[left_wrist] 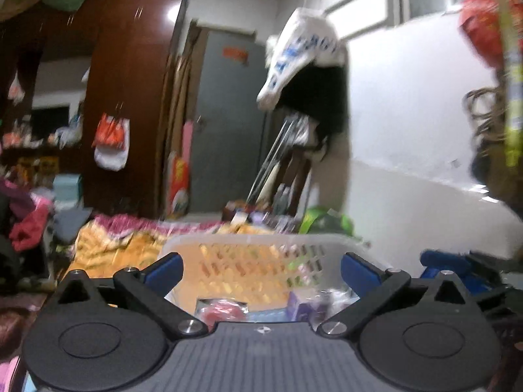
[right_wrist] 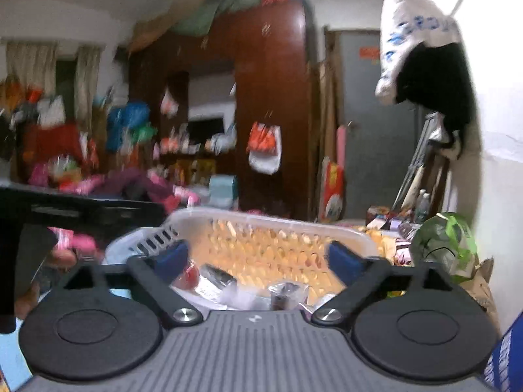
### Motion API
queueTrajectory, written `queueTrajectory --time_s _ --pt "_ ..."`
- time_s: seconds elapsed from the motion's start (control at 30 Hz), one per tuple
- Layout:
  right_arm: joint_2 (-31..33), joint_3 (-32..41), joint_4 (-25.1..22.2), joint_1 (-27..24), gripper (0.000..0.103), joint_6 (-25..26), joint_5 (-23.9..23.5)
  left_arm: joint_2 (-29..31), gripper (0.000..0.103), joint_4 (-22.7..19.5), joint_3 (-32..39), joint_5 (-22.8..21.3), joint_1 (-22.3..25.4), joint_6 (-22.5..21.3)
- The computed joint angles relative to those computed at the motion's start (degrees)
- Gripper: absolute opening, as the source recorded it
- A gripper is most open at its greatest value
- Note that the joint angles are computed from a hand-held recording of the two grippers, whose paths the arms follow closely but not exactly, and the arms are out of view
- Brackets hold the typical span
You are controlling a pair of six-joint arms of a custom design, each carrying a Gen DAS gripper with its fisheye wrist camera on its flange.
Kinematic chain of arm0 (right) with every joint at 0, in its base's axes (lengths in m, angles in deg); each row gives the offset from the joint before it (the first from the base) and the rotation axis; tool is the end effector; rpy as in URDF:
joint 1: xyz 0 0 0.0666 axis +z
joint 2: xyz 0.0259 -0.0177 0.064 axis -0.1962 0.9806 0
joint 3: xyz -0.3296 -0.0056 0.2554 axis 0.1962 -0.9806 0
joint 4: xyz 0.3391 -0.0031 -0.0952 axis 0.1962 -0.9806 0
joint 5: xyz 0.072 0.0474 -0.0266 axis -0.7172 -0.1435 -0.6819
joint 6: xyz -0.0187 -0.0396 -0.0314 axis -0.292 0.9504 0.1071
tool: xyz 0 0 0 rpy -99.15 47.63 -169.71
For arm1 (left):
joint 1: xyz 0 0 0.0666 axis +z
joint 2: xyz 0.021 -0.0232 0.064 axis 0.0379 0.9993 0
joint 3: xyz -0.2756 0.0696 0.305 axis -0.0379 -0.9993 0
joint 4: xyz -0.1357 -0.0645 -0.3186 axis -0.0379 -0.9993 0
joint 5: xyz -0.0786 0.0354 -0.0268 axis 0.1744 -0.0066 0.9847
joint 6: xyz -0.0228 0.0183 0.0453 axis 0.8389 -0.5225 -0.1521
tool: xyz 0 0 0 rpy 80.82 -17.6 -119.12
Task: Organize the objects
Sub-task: 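Drop the red tissue pack into the basket with the right tool, then grasp the purple box with the left tool while the right tool grasps the red gift box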
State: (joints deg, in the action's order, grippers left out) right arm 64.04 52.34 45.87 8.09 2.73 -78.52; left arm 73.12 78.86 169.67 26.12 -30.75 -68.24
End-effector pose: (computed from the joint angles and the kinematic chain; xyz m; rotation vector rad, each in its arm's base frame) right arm 0.4931 0.1711 0.3489 -0.2350 1.7845 0.2189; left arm 0.5637 -0.3632 0.3614 0.3453 1.8181 -0.4613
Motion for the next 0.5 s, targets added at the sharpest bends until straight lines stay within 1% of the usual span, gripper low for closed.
queueTrajectory --time_s 0.03,0.07,0.1,0.13,0.17,0.2,0.27,0.3,0.33,0.37,0.4,0.43,0.47,0.5 --pt "-1.1 -2.9 3.2 -0.1 0.103 -0.8 -0.8 -1.5 0.103 3.4 -3.4 0.6 0.0 -0.7" --pt "-1.8 -5.0 4.3 0.0 0.103 -1.4 -1.1 -3.2 0.103 7.5 -7.8 0.8 0.1 -0.8" --pt "-2.4 -6.8 4.4 0.2 0.103 -1.8 -1.0 -4.3 0.103 9.4 -10.7 1.0 0.1 -0.8" --pt "-2.6 -8.9 5.9 0.4 0.103 -2.1 -1.1 -5.1 0.103 10.1 -13.1 1.1 0.2 -0.9" --pt "-2.7 -11.2 8.0 0.8 0.103 -1.9 -1.6 -6.0 0.103 10.4 -15.9 0.2 0.1 -1.0" --pt "-2.8 -12.8 8.4 1.2 0.103 -0.8 -2.2 -6.5 0.103 11.1 -18.1 -1.4 0.0 -1.0" --pt "-2.3 -14.9 9.7 2.5 0.103 1.7 -1.6 -7.1 0.102 15.2 -23.3 -4.7 0.0 -0.7" --pt "-1.7 -15.3 10.1 2.8 0.103 2.9 -1.3 -7.0 0.101 15.1 -24.4 -5.0 0.2 -0.5" --pt "-1.1 -15.5 10.2 3.4 0.103 4.0 -0.6 -7.0 0.100 13.7 -24.8 -3.8 0.7 -0.1" --pt "-0.7 -15.0 9.3 3.7 0.102 5.0 0.1 -6.8 0.099 12.2 -25.1 -2.1 1.2 0.5" --pt "-0.3 -13.9 7.4 3.9 0.099 5.8 0.5 -6.6 0.096 10.8 -25.1 -0.8 1.6 0.8" --pt "-0.1 -12.7 4.6 4.0 0.094 6.2 0.6 -6.3 0.094 9.7 -24.9 0.2 1.9 0.7" --pt "0.0 -11.7 2.2 4.3 0.091 6.2 0.2 -6.3 0.093 10.1 -25.4 0.3 2.0 0.6" --pt "0.1 -11.5 1.8 4.5 0.091 6.3 -0.1 -6.1 0.093 10.4 -25.4 0.0 2.0 0.3"
